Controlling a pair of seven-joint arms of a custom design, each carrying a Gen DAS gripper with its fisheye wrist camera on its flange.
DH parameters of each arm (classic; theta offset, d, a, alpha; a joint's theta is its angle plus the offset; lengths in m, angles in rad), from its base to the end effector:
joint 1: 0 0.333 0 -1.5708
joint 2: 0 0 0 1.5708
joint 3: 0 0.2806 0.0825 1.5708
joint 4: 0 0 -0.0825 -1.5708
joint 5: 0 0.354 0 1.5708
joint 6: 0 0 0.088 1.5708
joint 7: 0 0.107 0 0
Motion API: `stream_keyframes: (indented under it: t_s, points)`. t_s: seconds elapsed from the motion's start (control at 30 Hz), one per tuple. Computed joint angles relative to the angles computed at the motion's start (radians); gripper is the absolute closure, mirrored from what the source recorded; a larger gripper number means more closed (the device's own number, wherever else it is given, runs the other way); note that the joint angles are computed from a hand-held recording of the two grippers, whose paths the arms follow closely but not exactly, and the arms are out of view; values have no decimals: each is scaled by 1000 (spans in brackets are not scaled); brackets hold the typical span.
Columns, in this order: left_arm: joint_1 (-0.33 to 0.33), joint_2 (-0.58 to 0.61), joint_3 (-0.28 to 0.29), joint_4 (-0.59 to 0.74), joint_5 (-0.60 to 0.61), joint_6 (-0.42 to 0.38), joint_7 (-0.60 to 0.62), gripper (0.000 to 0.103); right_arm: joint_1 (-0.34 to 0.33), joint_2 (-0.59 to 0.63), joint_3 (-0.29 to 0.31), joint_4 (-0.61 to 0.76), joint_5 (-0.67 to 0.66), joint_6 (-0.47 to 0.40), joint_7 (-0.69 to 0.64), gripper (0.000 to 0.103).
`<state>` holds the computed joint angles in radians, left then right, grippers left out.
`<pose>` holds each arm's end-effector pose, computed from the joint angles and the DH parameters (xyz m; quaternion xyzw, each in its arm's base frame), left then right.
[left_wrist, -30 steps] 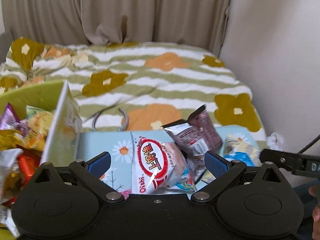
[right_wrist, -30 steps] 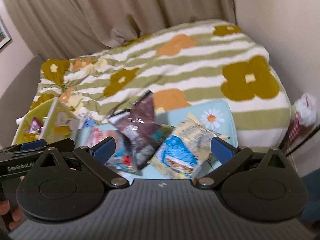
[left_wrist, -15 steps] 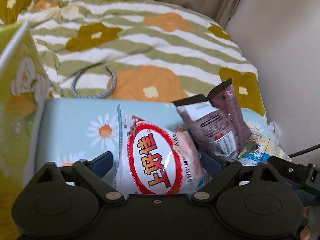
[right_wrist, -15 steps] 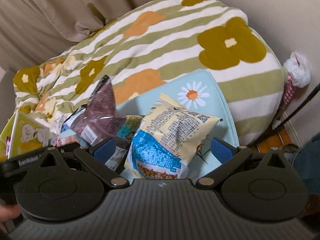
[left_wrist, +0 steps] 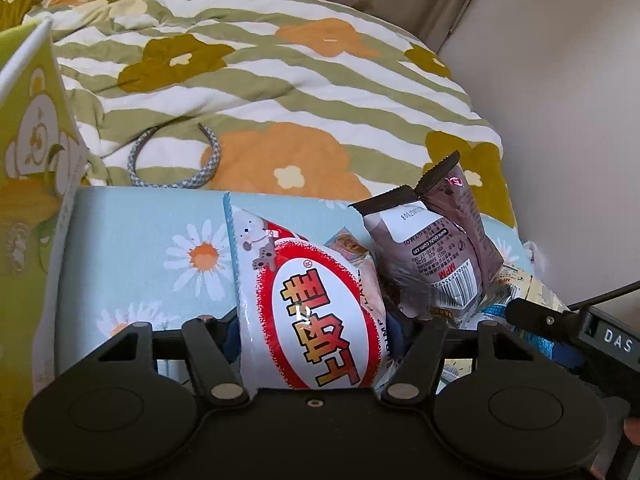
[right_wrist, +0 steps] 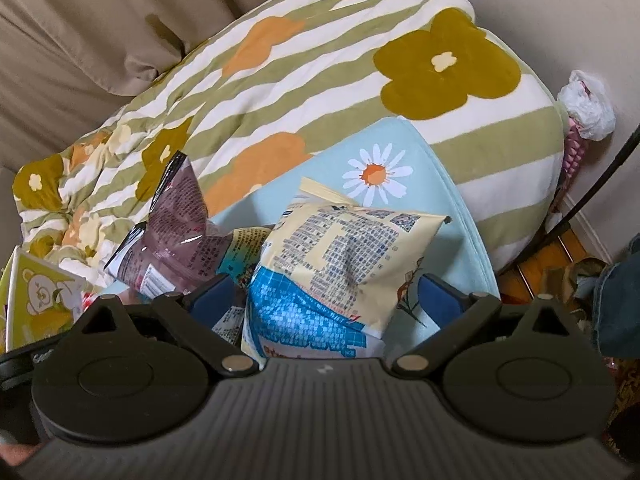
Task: Organize snacks
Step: 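Lift both held bags and carry them toward the yellow box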
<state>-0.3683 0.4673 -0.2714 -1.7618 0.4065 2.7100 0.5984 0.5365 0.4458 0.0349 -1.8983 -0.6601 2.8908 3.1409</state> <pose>0.5303 -0.3866 0.3499 -0.7049 0.6604 -0.2498 0.0675 0.5103 0.3688 0.3086 -0.5233 0.7973 -0.0771 0.2908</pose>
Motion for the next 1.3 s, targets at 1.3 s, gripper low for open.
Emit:
stream_keyframes:
  t_s: [1.3]
  points:
    - [-99, -319, 15, -216, 433, -114, -496, 34, 22, -198, -6, -169, -221, 32, 56, 39]
